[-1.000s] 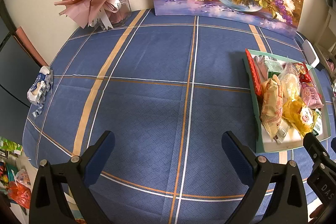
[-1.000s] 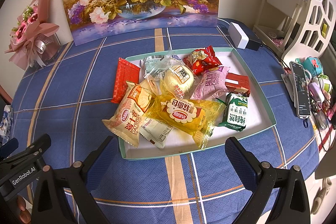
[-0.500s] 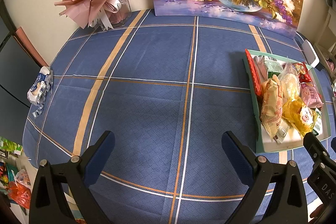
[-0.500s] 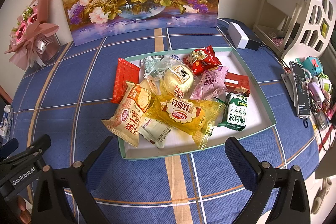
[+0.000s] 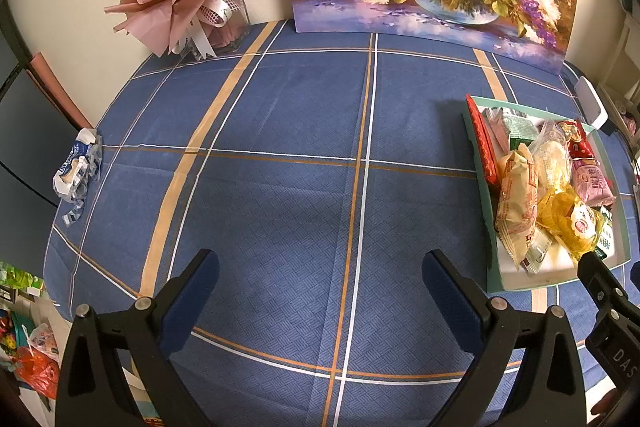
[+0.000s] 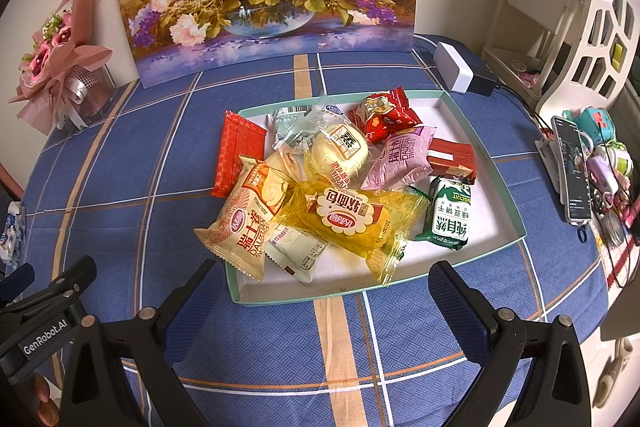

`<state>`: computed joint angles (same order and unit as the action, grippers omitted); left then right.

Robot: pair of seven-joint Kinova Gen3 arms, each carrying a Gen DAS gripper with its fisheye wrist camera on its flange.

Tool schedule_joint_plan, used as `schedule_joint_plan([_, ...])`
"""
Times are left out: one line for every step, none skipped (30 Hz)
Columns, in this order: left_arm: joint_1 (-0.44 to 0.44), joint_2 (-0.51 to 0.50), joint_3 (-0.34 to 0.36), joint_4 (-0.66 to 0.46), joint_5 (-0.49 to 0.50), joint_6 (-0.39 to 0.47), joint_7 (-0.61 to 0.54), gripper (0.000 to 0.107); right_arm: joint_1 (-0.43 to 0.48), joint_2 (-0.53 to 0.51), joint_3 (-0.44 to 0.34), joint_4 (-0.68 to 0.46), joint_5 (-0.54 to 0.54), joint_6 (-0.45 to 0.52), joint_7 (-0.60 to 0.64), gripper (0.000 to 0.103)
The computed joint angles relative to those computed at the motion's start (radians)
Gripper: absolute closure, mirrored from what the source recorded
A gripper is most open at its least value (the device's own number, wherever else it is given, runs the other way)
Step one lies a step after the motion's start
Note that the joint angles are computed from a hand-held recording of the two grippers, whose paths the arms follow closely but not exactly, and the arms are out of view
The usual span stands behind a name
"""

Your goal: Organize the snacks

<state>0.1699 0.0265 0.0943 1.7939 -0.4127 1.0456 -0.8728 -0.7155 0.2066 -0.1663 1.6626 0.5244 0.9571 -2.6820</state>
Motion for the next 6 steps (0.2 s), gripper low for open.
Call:
schedule_joint_plan([0.000, 0.000, 0.000, 0.000, 0.000, 0.001, 0.001, 0.006, 0.000, 0.000, 0.000, 0.000, 0.000, 0.000, 0.000, 0.000])
schedule_joint_plan([-0.001, 0.000, 0.000, -0.001, 0.001, 0.002, -0.001, 0.006, 0.000, 0.000, 0.000, 0.000, 0.000, 0.000, 0.000, 0.000])
schedule_joint_plan([-0.001, 0.000, 0.000, -0.001, 0.002, 0.002, -0.002, 0.006, 0.000, 0.000, 0.000, 0.000, 0.000, 0.000, 0.000, 0.000])
schedule_joint_plan([-0.001, 0.000, 0.000, -0.002, 0.002, 0.002, -0.002, 0.006, 0.000, 0.000, 0.000, 0.000, 0.000, 0.000, 0.000, 0.000])
schedule_joint_plan([-0.002, 0.000, -0.001, -0.002, 0.004, 0.003, -0.004, 0.006, 0.000, 0.000, 0.000, 0.000, 0.000, 0.000, 0.000, 0.000])
schedule_joint_plan([-0.003, 0.002, -0.001, -0.005, 0.007, 0.005, -0.006, 0.006, 0.000, 0.000, 0.000, 0.000, 0.000, 0.000, 0.000, 0.000])
